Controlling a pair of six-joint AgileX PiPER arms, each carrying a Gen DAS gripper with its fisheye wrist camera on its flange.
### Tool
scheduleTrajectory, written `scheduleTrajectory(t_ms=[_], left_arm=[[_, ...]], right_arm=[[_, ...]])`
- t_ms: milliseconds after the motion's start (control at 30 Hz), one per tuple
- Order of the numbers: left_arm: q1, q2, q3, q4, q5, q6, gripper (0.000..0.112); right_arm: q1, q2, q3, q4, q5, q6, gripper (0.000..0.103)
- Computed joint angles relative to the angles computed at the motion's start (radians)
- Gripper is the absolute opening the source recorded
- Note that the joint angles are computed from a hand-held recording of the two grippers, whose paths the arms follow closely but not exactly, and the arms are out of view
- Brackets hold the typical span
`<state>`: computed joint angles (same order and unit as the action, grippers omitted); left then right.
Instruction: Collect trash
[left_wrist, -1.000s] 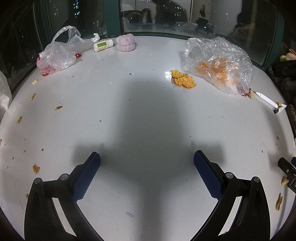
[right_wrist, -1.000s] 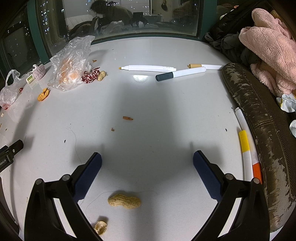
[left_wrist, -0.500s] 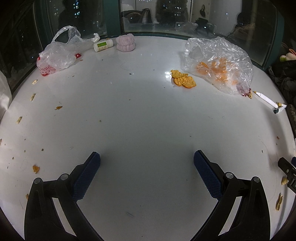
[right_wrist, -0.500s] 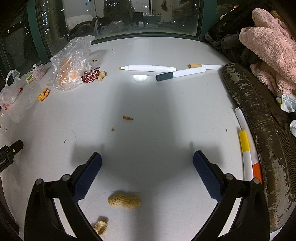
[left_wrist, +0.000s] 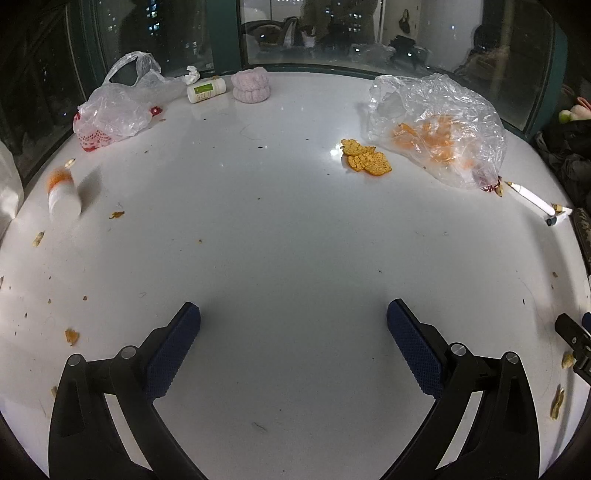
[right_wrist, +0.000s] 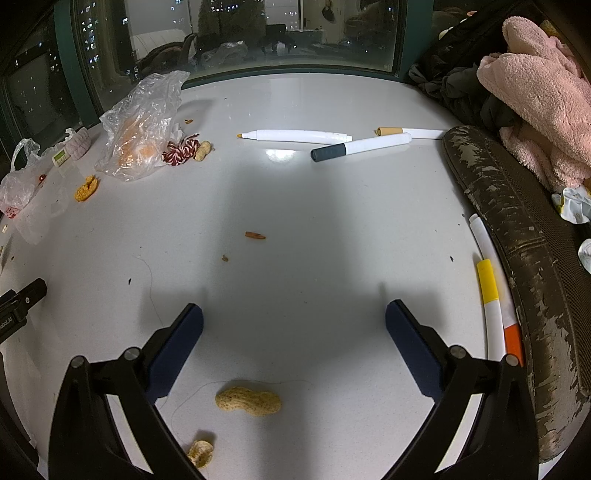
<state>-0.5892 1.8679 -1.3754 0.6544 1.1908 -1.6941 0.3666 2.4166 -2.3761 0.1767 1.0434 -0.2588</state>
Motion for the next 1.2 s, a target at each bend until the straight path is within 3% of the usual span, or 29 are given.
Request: scheduleTrajectory(t_ms=[1200], left_arm=[[-0.004, 0.011, -0.016, -0.002, 0.009, 0.000, 0.097]], right_arm=[[-0.001, 0.032, -0.058, 0.003, 0.027, -0.002, 0.096]])
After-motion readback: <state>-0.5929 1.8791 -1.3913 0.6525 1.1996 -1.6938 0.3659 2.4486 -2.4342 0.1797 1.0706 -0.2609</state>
